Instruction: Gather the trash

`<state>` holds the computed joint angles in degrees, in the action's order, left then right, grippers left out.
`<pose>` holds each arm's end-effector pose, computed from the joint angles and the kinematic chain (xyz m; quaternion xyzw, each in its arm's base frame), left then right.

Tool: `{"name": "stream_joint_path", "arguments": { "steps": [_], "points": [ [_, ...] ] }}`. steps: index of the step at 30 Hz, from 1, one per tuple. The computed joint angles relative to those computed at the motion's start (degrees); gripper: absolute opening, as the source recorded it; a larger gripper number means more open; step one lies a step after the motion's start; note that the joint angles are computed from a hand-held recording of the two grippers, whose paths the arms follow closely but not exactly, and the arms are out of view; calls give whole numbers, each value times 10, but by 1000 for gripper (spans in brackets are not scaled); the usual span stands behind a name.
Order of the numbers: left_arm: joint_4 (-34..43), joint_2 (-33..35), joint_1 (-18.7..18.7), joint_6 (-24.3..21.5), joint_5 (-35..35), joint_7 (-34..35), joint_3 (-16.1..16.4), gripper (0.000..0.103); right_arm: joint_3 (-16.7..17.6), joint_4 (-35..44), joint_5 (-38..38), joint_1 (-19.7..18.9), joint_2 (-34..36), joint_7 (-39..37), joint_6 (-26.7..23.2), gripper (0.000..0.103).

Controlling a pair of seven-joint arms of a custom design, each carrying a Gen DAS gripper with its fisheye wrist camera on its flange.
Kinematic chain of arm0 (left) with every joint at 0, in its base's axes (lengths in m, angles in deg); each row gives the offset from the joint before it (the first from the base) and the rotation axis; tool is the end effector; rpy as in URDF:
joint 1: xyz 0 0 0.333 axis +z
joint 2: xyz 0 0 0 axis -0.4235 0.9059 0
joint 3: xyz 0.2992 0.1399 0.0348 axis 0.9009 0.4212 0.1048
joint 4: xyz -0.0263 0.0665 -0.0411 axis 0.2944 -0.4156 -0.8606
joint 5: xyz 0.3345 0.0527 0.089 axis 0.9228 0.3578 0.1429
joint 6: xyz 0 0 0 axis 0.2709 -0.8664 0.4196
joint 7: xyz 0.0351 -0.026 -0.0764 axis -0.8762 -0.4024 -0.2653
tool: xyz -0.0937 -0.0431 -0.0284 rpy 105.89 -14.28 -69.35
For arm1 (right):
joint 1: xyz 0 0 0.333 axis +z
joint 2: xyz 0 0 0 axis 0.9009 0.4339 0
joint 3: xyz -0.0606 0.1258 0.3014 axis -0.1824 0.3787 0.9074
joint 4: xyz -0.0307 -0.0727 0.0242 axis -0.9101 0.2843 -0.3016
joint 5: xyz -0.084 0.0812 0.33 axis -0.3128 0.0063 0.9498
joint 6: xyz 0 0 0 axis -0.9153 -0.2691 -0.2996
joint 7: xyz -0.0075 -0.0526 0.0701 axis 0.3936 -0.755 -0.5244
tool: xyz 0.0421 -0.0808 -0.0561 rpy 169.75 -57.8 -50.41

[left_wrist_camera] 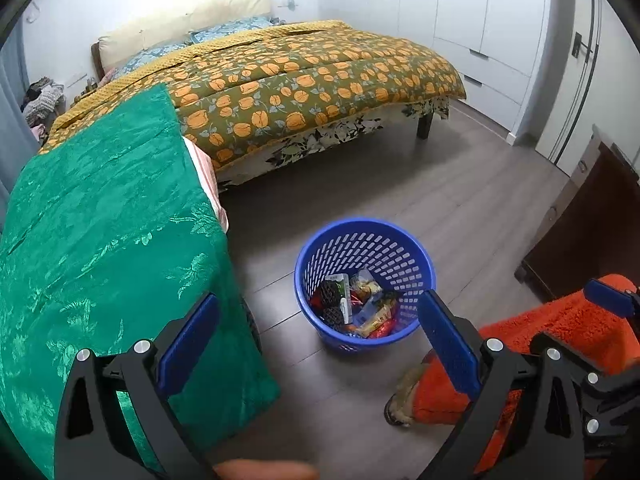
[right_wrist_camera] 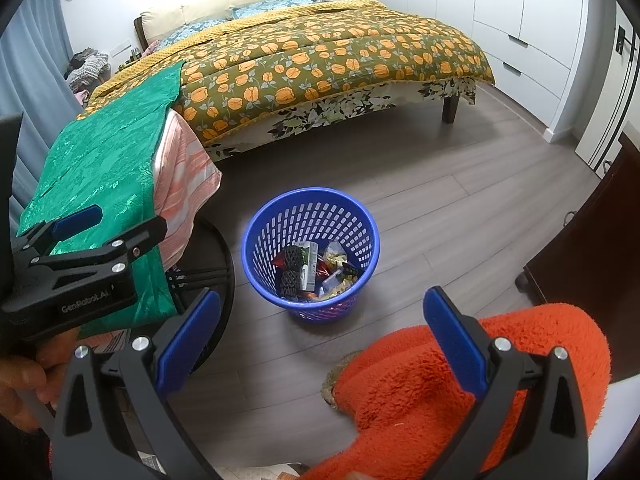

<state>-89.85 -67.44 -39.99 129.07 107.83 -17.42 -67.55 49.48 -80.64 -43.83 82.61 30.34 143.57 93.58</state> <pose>0.6128 -0.2361 0.6029 -0.6382 0.6936 -0.2298 0.2427 0.5528 0.2233 0.5875 -0.6862 0.6552 -0.1819 0.2584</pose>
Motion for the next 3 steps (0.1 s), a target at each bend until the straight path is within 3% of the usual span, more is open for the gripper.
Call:
{"name": "stream_joint_path", "arguments": {
  "steps": [3],
  "points": [
    [3, 1, 0, -3, -1, -2, 0, 98, 0, -2, 0, 0, -1, 2, 0, 99]
  ]
}}
